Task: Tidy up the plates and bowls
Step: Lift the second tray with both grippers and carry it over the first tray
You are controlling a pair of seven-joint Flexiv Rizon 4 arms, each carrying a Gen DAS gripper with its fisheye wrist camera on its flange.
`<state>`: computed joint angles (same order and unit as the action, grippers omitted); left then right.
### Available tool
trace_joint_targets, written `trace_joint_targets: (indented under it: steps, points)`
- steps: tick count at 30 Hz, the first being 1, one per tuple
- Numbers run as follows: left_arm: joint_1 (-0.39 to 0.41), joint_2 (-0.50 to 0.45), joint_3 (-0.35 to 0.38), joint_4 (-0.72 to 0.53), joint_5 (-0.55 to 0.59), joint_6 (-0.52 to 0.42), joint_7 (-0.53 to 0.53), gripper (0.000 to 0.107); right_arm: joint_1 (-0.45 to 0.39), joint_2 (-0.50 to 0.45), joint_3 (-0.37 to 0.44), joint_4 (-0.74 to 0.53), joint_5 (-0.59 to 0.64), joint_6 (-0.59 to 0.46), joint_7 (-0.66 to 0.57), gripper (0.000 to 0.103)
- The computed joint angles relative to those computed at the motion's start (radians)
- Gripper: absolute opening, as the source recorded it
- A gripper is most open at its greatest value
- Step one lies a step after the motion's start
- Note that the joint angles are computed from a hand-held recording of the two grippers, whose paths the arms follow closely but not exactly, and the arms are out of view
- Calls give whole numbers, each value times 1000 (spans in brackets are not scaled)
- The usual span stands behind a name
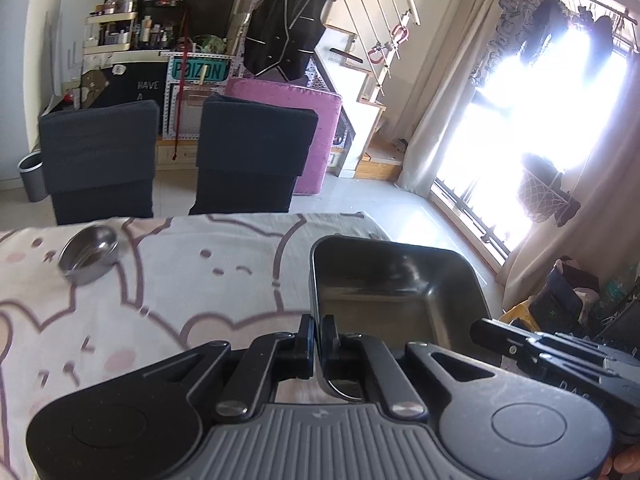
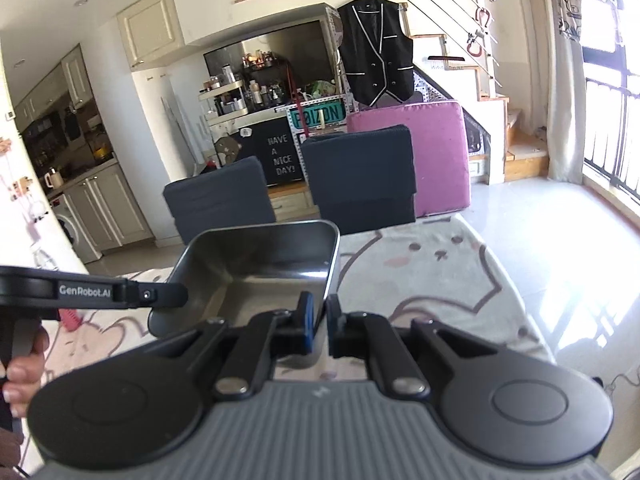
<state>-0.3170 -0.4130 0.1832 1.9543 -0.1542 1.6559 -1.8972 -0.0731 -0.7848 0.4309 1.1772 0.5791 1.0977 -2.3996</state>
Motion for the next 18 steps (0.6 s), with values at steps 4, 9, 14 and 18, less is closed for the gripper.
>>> trace_joint_targets:
  steps: [4, 9, 14, 18]
  points:
    - [-80, 42, 74, 75, 17, 23, -51, 3, -32, 59, 20, 104, 35, 18, -36, 8]
    - [-89, 66, 65, 160, 11, 57, -65, 3, -49, 98, 24, 175, 78, 26, -54, 8]
    - [40, 63, -83, 238, -21, 134, -50, 3, -32, 104, 3, 221, 92, 54, -35, 7]
    - [156, 38, -212, 256, -36, 152, -34, 3, -7, 98, -21, 240, 55, 83, 2, 7]
